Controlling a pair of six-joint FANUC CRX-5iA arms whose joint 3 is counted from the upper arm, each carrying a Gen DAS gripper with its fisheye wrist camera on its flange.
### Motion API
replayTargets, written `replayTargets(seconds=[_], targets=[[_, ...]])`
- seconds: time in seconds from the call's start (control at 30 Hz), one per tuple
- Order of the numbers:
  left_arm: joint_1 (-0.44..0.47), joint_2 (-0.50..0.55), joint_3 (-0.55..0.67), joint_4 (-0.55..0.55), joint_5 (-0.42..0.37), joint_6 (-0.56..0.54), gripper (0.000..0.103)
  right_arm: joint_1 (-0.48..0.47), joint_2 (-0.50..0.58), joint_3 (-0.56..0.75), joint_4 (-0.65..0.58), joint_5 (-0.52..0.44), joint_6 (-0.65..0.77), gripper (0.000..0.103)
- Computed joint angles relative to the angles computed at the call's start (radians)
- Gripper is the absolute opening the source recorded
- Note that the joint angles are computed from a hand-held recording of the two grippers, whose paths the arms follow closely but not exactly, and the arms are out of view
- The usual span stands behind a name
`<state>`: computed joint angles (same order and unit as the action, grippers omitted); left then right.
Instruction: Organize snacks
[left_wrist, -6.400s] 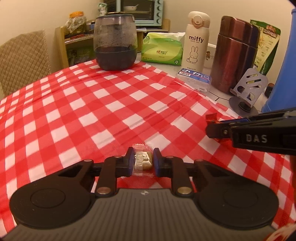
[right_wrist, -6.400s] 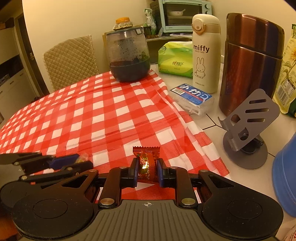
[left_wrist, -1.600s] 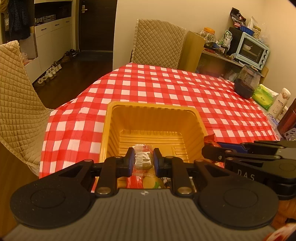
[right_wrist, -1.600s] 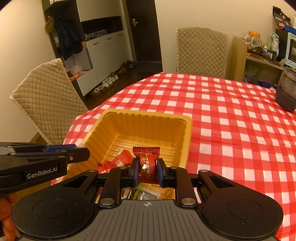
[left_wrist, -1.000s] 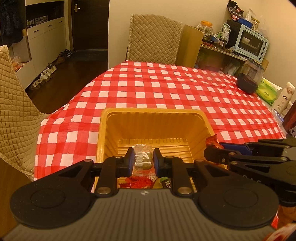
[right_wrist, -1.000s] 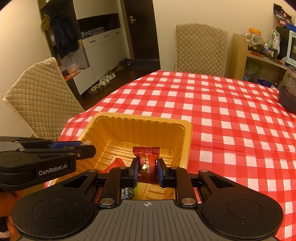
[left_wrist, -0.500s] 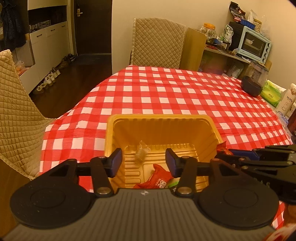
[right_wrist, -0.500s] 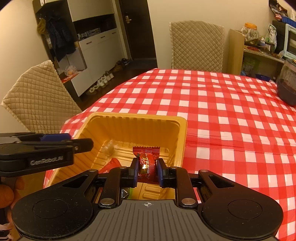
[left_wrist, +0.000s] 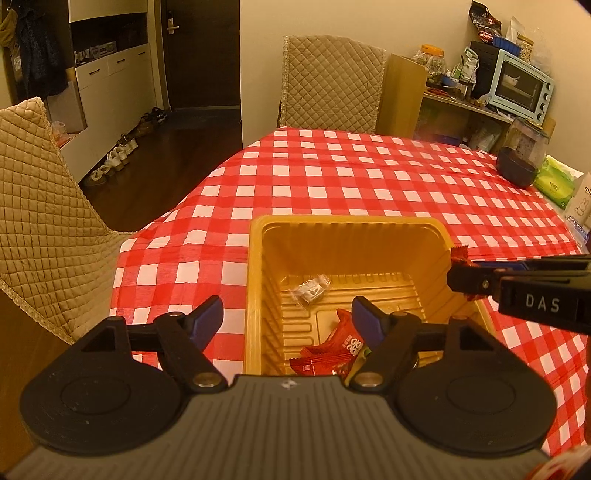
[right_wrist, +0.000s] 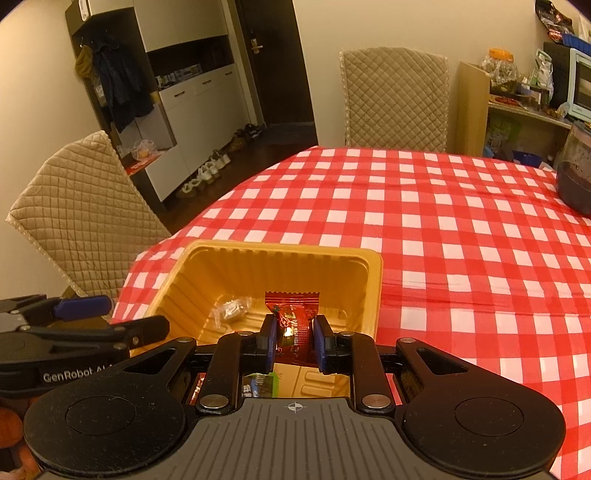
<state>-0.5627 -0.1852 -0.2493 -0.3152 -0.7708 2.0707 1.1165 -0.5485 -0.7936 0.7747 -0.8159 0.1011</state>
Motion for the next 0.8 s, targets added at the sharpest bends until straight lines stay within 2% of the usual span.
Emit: replayTargets(seconds=[0.17,0.27,0.37,0.53,0.8], targets=[[0.0,-0.004,-0.001,0.0,-0.001,0.004,0.076,-0.011,0.013,0.005,0.005,0.023,-0.003,0.021],[-0.002,-0.004,0.002,-0.008,-0.005,0.007,0.081,-0.04,0.008,-0.004,-0.009,0.085,0.002,0.025],[-0.008,-0.007,0.002,-0.023,-0.013,0.019,0.087,-0.049,-0.007,-0.023,0.017,0.095,-0.048,0.055],[-0.012,-0.017,-0.004,-0.033,-0.019,0.032,0.094,-0.043,-0.035,-0.039,0.03,0.062,-0.094,0.056],[-0.046,-0.024,0.012,-0.064,-0.045,0.066,0.101,0.0,-0.092,-0.04,0.009,-0.049,-0.122,0.058]])
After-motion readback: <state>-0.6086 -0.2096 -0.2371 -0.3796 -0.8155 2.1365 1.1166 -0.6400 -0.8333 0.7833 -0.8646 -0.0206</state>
